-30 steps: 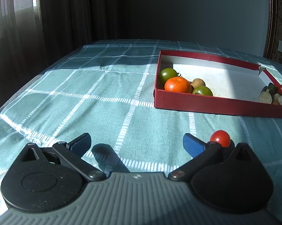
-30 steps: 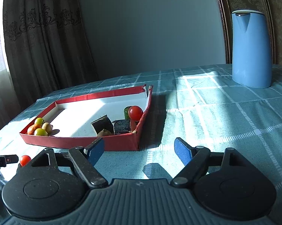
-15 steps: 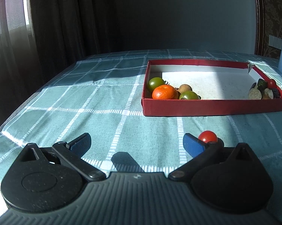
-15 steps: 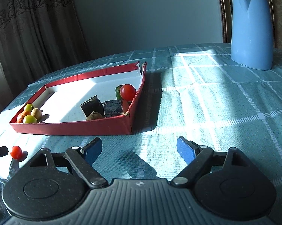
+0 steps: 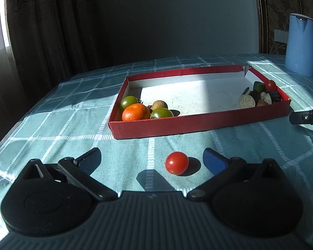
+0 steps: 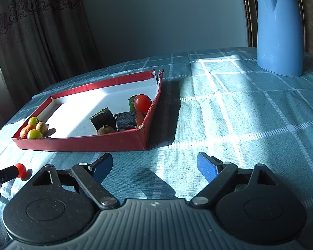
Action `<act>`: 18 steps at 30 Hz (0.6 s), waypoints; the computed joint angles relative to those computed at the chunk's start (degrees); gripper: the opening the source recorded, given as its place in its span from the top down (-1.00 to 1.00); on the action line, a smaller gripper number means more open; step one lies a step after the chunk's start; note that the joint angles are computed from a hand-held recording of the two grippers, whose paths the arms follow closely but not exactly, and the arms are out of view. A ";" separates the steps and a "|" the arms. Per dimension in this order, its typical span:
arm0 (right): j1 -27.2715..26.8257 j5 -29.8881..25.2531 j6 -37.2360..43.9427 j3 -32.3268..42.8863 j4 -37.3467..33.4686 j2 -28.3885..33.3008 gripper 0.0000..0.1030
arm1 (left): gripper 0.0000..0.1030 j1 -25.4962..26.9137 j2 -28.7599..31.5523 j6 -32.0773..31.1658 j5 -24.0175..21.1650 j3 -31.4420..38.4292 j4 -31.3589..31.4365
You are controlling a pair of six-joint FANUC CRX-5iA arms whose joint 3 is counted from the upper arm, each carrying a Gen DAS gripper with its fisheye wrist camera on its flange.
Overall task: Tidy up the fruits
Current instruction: 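Grasp the last red cherry tomato with the left gripper, then carry the red cherry tomato into the box and open the left gripper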
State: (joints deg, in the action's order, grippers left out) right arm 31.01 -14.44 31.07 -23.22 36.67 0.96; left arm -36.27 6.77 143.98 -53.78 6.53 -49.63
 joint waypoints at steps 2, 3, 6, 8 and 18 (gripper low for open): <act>0.02 -0.03 -0.01 0.01 -0.02 -0.02 -0.71 | -0.95 1.34 0.88 -2.06 0.67 0.72 3.21; 0.01 -0.03 0.01 0.00 -0.04 -0.03 -0.71 | -0.73 1.77 1.25 -2.93 0.59 1.05 4.30; -0.01 0.02 -0.02 -0.03 -0.02 -0.05 -0.71 | -0.60 2.95 2.05 -4.55 0.45 1.56 6.98; 0.00 0.08 -0.11 -0.04 -0.02 -0.08 -0.71 | -0.58 3.38 1.83 -3.94 0.87 1.32 7.43; -0.04 0.13 -0.06 -0.09 -0.04 -0.09 -0.71 | 0.51 4.90 0.74 -6.08 6.41 -0.79 11.01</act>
